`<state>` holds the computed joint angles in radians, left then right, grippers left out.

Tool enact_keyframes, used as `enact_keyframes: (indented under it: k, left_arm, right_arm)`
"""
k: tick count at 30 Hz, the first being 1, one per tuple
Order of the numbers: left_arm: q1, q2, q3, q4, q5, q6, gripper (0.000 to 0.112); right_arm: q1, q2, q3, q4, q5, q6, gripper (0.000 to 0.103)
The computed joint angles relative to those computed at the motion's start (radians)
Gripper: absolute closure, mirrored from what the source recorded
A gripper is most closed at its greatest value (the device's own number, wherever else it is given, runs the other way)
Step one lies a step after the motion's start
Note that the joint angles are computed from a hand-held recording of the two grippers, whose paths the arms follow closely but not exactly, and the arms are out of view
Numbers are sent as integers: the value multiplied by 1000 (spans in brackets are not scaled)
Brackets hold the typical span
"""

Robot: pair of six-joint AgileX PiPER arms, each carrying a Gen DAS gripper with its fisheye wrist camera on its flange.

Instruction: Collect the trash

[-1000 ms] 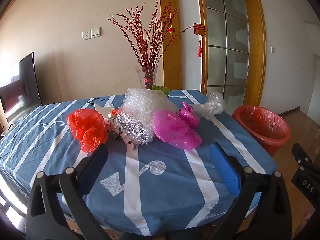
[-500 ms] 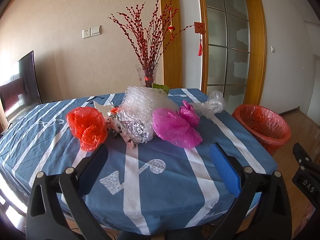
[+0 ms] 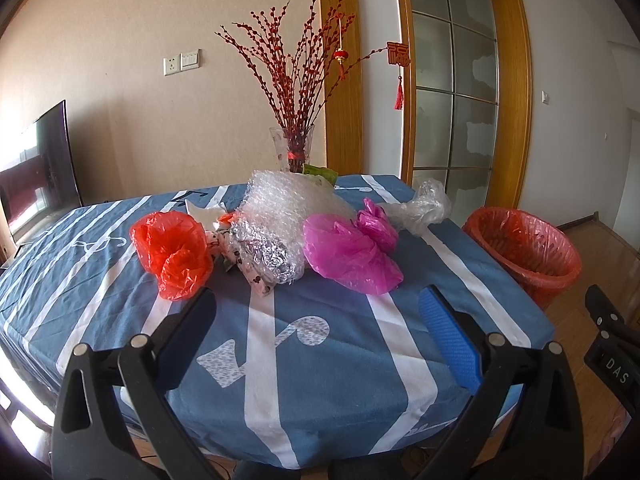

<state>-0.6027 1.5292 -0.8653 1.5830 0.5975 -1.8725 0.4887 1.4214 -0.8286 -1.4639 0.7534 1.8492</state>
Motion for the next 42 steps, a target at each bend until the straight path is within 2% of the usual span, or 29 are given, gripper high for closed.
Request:
enact_keyframes:
  k: [2,18,21,31,39,40,42]
  left_arm:
    - [17,-2,-37,-54,-14,70,13]
    - [-24,29,-8,2,12,-30,13]
    - [-7,14,-33,-54,-4,44,13]
    - [4,13,-38,-61,-15,57,13]
    - [-27,0,-30,-85,11,66,13]
    - [4,11,-38,-67,-16,63,13]
    - [-1,10,-37,-71,-12,64,13]
  right_arm:
    - [-1,0,0,0,-1,0,2]
    - [-2,-4,4,2,-4,-1,2]
    - [-2,-4,4,1,-3,0,2]
    - [4,0,-4,8,2,-5,2]
    - [-5,2,3,-2,-6,2,2]
    - [-5,1,3,-1,-8,2,2]
    - [-6,1,4,-2,-8,3,2]
